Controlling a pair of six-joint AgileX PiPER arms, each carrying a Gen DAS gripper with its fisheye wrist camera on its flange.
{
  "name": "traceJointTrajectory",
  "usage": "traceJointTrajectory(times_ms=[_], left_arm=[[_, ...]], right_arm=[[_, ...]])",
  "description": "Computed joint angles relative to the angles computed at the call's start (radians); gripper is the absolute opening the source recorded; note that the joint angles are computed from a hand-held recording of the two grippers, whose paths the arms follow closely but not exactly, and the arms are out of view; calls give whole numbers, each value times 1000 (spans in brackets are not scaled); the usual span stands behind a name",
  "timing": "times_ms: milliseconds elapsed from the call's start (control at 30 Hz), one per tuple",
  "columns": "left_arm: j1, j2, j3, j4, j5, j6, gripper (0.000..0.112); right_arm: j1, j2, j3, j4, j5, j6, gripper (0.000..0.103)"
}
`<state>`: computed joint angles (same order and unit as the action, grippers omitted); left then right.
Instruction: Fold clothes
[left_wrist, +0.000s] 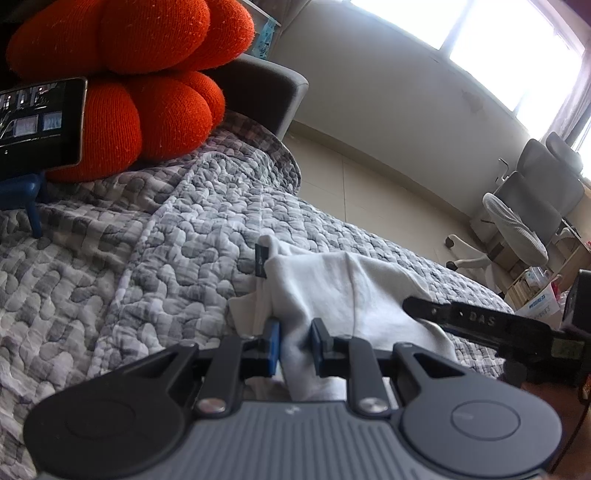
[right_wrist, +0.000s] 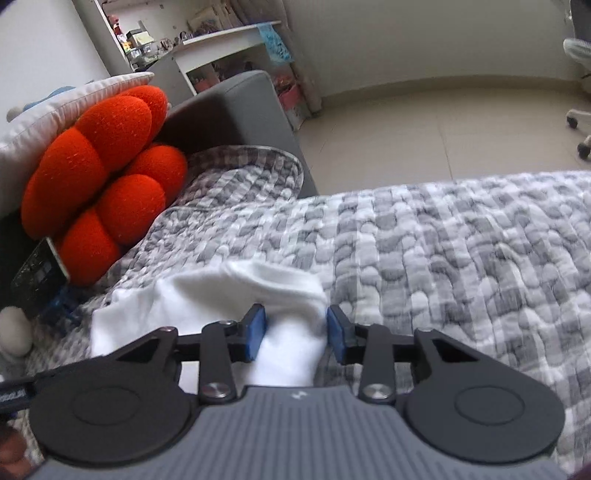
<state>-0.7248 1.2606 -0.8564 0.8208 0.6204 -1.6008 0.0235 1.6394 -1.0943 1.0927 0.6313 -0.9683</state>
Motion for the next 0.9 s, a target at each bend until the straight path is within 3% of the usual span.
traceJointTrajectory(times_ms=[267, 467, 633, 900], left_arm=[[-1, -1, 3, 1, -2, 0, 20], [8, -5, 8, -8, -14, 10, 20], [10, -5, 9, -12, -18, 12, 20], [17, -9, 14, -22, -29, 18, 20]], right_arm=[[14, 25, -9, 71, -64, -61, 38], [62, -36, 31, 115, -232, -71, 38], [21, -45, 2, 55, -162, 22, 38], [90, -138, -11, -109, -40, 128, 38]])
